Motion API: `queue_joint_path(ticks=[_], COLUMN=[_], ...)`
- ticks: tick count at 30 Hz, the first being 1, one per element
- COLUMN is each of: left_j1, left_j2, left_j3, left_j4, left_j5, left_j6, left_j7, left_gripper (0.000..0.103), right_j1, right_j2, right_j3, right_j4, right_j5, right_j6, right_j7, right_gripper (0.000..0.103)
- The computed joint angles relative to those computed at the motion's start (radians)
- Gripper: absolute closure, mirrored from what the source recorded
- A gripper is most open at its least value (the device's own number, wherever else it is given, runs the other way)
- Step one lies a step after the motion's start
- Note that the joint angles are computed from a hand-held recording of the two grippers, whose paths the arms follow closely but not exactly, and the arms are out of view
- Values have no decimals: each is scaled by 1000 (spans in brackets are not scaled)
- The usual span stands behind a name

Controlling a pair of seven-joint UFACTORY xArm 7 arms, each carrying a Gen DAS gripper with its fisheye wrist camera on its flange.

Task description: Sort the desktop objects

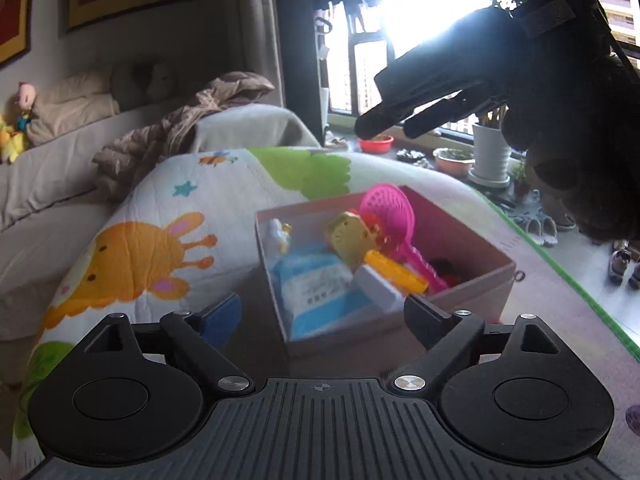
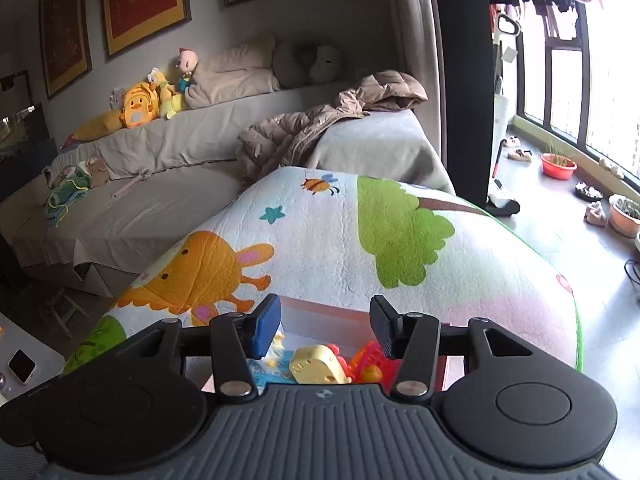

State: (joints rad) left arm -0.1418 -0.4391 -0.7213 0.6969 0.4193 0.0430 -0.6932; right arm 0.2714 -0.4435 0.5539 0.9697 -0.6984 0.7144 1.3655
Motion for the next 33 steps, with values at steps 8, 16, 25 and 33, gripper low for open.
queue_joint_path(ticks=[8,16,25,33], left_j1=[-187,-139,-59,-54], left_j2=[-156,-312,-371,-353], left_j3=[208,225,249,272], left_j4=[-213,-293,-287,-268], left_j5=[-130,-143,-126,-110], left_j6=[95,227,316,292], left_j7=[4,-56,-124,-120], left_gripper=[7,3,3,2], right_j1=[31,80,188,309], right_j2=[5,28,441,699], right_j3=[7,34,224,140], right_j4=[-54,-27,238,395], right_j5=[53,8,-377,-401], right_j6=[63,84,112,173], right_j7=[22,90,85,47], right_gripper=[50,46,53,81])
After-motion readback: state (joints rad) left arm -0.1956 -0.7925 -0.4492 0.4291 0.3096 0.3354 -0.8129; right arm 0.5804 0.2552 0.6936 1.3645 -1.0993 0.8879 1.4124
